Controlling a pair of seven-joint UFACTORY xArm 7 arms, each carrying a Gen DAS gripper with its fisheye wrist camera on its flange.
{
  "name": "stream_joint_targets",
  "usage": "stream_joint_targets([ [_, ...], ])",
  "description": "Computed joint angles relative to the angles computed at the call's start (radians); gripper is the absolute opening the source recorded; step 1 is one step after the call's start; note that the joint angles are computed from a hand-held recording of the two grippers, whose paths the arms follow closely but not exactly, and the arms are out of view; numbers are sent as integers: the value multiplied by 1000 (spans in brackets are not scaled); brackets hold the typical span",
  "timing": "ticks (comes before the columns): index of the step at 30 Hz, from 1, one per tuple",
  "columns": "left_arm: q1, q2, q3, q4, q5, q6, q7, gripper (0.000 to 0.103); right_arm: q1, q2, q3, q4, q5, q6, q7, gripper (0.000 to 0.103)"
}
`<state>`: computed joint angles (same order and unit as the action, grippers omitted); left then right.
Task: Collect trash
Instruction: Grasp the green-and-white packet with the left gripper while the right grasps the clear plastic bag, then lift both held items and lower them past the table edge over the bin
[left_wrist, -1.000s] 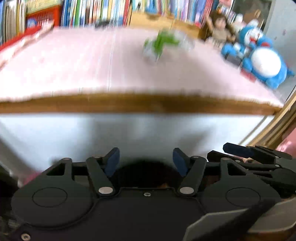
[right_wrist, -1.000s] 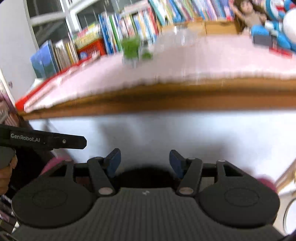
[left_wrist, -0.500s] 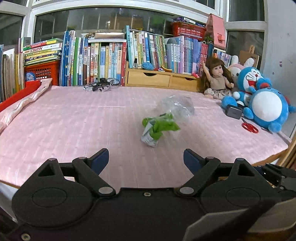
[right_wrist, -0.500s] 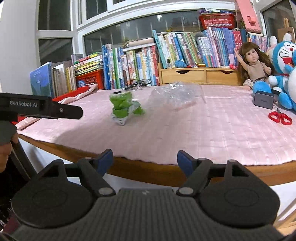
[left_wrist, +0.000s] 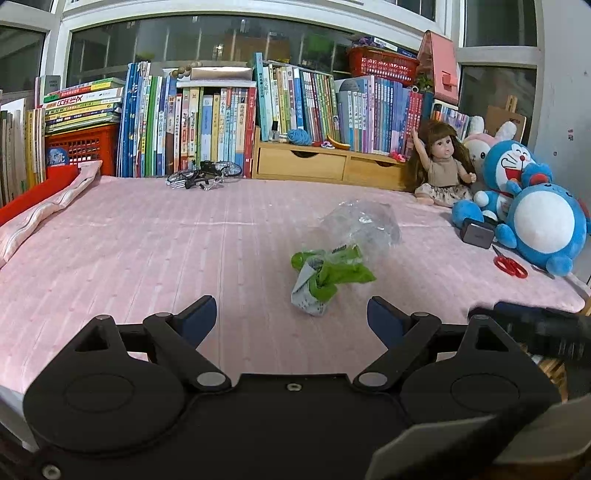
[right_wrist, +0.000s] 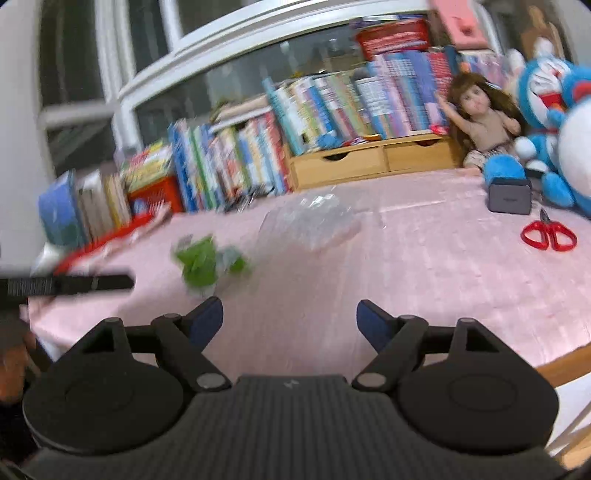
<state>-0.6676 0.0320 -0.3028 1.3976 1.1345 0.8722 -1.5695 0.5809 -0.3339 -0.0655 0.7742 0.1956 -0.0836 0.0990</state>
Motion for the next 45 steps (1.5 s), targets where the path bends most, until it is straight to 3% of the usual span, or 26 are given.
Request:
stream_joint_targets([
  [8, 6, 60, 31, 71, 19, -43, 24, 90, 144, 110, -157, 190, 91, 57, -117, 91],
  [12, -12, 124, 64, 129, 18, -67, 22, 90, 259, 224, -277, 372, 331, 204, -286, 91],
  [16, -44, 182, 109, 174, 70, -100, -25, 92, 215, 368, -274, 567, 477, 361, -337, 96],
  [21, -78, 263, 161, 255, 73, -82, -36, 94, 138, 532, -235, 770, 445, 495, -224, 103],
  [25, -82, 313, 197, 294, 28, -128, -6, 94, 116, 663, -239, 925, 302, 596, -63, 103],
  [26, -81, 318, 204, 295, 14, -146, -2, 93, 108, 695, -237, 965, 276, 628, -32, 103],
  [28, -78, 321, 214, 290, -23, -184, 6, 80, 79, 749, -216, 1030, 251, 693, -3, 103],
  [30, -80, 314, 224, 276, -48, -200, 0, 60, 89, 737, -207, 981, 238, 624, -17, 96],
  [31, -83, 307, 229, 265, -53, -200, -6, 52, 81, 725, -187, 963, 198, 610, -7, 89],
  [32, -84, 297, 230, 252, -57, -199, -5, 35, 83, 710, -178, 935, 176, 581, -9, 76],
  [34, -83, 276, 230, 226, -58, -191, -2, 36, 70, 678, -152, 883, 169, 542, 2, 62],
  [37, -84, 245, 222, 194, -25, -172, -7, 36, 31, 625, -97, 800, 199, 465, 0, 52],
  [45, -69, 162, 166, 123, 55, -102, -75, 36, -50, 492, 25, 622, 172, 322, -48, 49],
])
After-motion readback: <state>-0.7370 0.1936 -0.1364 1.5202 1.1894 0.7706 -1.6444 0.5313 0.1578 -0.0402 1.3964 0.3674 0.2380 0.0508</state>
